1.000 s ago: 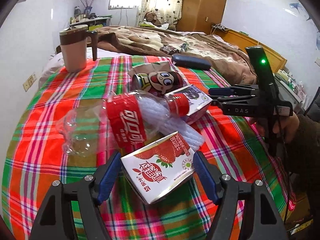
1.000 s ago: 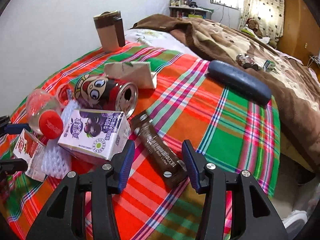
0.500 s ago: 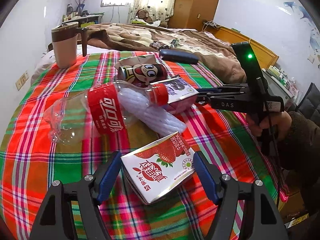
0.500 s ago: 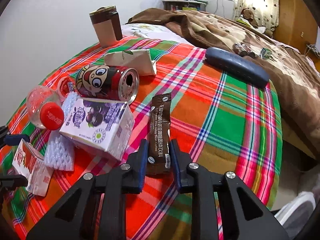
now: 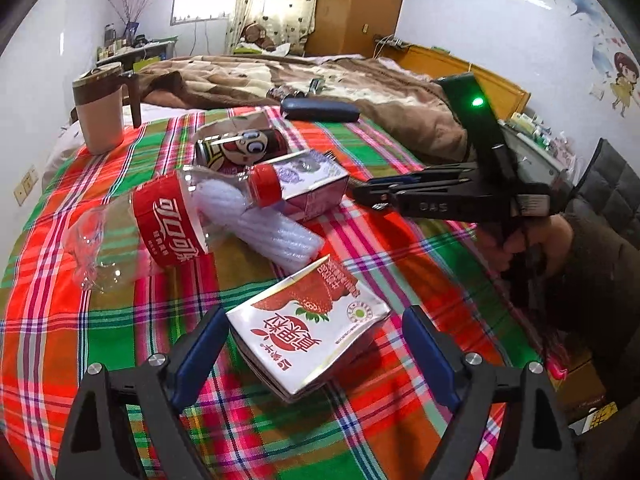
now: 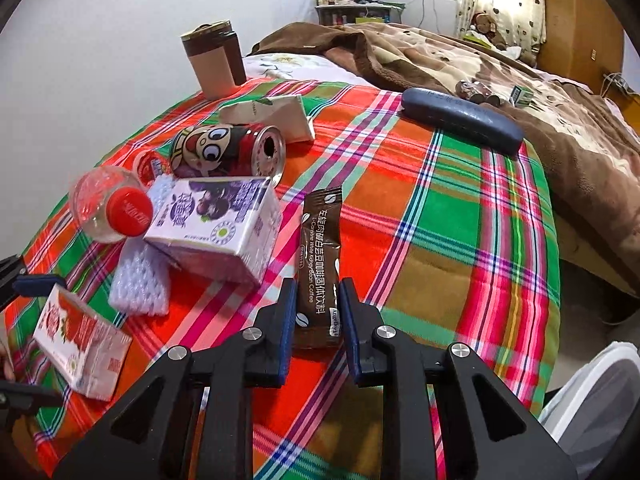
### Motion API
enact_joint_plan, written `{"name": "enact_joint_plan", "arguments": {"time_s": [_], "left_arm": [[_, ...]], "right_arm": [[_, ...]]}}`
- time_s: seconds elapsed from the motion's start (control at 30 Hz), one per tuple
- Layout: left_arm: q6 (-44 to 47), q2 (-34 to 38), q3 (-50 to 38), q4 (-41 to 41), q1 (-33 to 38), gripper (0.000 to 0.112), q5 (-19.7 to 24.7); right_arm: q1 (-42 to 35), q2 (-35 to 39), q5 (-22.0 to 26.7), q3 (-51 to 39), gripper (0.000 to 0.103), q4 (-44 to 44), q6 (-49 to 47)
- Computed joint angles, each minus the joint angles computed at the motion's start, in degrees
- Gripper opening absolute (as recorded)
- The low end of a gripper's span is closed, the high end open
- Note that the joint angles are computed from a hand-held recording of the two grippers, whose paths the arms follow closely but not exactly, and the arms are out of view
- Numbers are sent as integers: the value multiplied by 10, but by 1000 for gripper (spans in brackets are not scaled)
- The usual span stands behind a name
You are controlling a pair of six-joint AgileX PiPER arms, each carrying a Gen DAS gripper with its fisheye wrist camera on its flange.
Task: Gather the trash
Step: 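Grasp the brown coffee packet with the right tool while the left tool grasps the strawberry carton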
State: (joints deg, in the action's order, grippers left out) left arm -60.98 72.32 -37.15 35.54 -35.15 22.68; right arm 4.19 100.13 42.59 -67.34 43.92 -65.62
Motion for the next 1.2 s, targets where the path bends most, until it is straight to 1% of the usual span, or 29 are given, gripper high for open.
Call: {"name": "enact_joint_plan", "arguments": {"time_s": [0.1, 0.27, 0.3, 0.4, 0.43, 0.5, 0.53, 0.57, 0.6, 0.67, 0.7, 0.77, 0.83, 0.87, 0.9, 0.97, 1.2], "left_arm": [[25, 1, 6, -25, 5, 88, -19], [-27, -1, 11, 12, -39, 88, 2], [-34, -4, 14, 13, -46, 88, -1], [-19, -4, 17, -4, -58, 88, -12], [-36, 0, 13, 18, -66, 88, 1], [-106, 12, 2, 95, -87, 88, 43], [-120, 17, 0, 119, -86, 88, 50], [-118, 25, -4, 121, -76, 88, 47], [-95, 31, -11, 100, -64, 88, 43], [-80, 39, -17, 96, -53, 88, 25], [-66, 46, -20, 89, -45, 88, 12], [-14, 61, -26, 40, -20, 88, -20], [10, 76, -33, 15, -11, 80, -29], [8, 82, -35, 16, -11, 73, -29], [21, 88, -37, 2, -9, 68, -31], [27, 95, -39, -6, -8, 63, -35], [4, 88, -34, 2, -13, 57, -35]], "right_arm": [[-10, -5, 7, 7, 22, 13, -7], [-27, -13, 15, 21, 22, 31, -17], [-29, -16, 16, 25, 22, 34, -21], [-31, -24, 18, 37, 22, 40, -34], [-33, -27, 19, 40, 22, 41, -38], [-33, -31, 18, 48, 22, 41, -41], [-35, -33, 19, 50, 22, 42, -42], [-35, -35, 19, 51, 22, 41, -41], [-36, -35, 20, 52, 22, 42, -42], [-38, -37, 21, 55, 22, 42, -43], [-37, -36, 18, 55, 22, 39, -39], [-37, -36, 19, 55, 22, 38, -38], [-38, -36, 20, 56, 22, 40, -40], [-38, -34, 21, 55, 22, 40, -40], [-38, -34, 21, 55, 22, 39, -40], [-37, -33, 21, 54, 22, 39, -38], [-46, -43, 24, 67, 22, 52, -51]]}}
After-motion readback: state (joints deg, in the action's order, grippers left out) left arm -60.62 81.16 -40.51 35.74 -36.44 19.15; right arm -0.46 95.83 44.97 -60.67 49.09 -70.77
